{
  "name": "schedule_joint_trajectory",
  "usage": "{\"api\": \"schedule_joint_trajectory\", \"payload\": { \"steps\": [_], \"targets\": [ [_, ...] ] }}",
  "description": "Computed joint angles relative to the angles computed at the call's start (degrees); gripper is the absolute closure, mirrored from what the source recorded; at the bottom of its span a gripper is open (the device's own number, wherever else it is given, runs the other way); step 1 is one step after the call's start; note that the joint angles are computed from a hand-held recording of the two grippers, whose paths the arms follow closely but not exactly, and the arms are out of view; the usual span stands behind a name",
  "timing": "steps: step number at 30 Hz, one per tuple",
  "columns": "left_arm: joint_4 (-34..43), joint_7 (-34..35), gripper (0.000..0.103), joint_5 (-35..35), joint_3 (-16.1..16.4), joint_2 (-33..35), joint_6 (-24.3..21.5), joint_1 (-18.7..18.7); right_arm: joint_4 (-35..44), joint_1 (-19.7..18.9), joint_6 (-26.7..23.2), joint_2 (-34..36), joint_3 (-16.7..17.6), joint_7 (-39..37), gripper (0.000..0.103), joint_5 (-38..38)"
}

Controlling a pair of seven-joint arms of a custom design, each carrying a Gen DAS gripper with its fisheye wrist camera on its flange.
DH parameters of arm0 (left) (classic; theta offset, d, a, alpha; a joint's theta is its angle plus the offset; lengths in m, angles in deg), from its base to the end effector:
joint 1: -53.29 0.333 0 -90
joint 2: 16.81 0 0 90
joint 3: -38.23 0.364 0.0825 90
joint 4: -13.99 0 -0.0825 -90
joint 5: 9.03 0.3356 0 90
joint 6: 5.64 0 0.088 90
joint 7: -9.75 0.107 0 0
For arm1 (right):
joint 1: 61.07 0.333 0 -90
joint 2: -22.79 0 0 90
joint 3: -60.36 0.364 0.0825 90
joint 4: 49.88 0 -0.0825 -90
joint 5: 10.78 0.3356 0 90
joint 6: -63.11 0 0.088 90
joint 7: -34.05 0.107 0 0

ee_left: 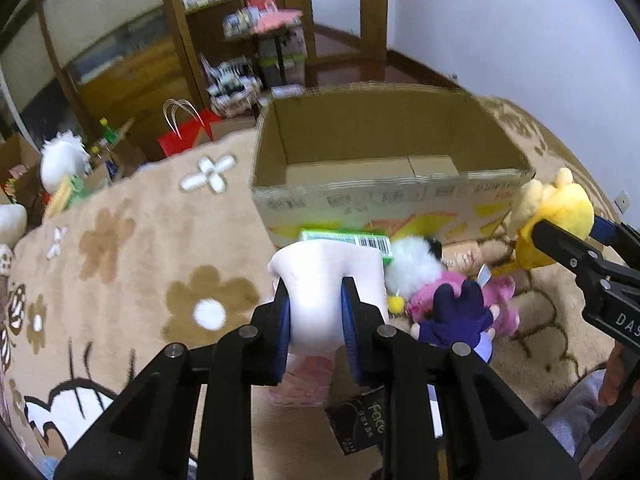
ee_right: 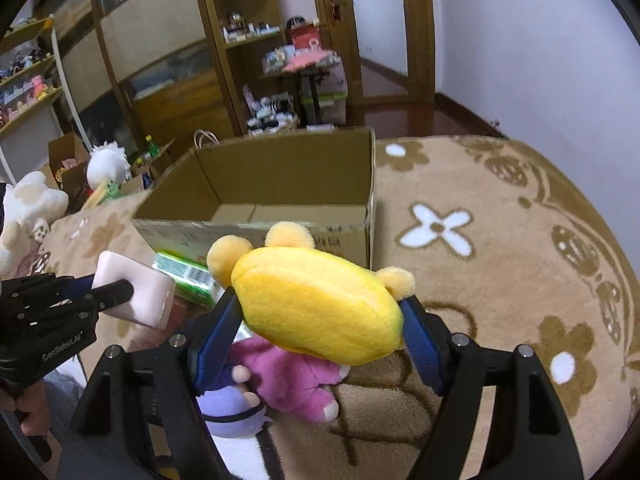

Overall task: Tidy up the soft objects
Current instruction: 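Lift both held items and drop them into the cardboard box, opening both tools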

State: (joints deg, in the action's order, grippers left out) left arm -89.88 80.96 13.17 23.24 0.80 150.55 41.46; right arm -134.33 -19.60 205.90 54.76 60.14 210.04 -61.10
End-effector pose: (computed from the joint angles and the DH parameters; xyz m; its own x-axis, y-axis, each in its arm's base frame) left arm 0.5819 -0.2853 0.5168 -0.3778 -0.9238 -0.0619 -0.7281 0.3377 -0.5965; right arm 0.5423 0.4820 0.4641 -0.1245 -0.9828 -0.1363 -0.6881 0.1845 -0.7018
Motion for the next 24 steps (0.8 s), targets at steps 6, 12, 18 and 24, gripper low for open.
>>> {"api": "schedule_joint_trajectory", "payload": {
  "steps": [6,12,18,24],
  "targets": [
    [-3.39,-4.72,0.081,6.24,2.83,-3.88,8.26,-0.36,0.12,2.64,-1.62,-2.17,-1.37,2.82,0.022,-6.23],
    [-0.29,-12.05,0.081,14.64,6.27,-3.97,13.48,-2.22,2.64,3.23,-2.4,-2.76,-1.96,4.48,0.022,-11.8],
    [5.6,-16.74,0.081,19.21,7.52,-1.31,13.06,-2.95,6.44,2.54,-2.82,-1.6,-2.17,2.5,0.022,-13.11],
    [12.64,-16.83,0.081,21.82,7.8,3.58,10.06,-3.85,11.32,1.72,-2.71,1.2,-2.99,-2.84,0.022,-11.18]
  ]
}}
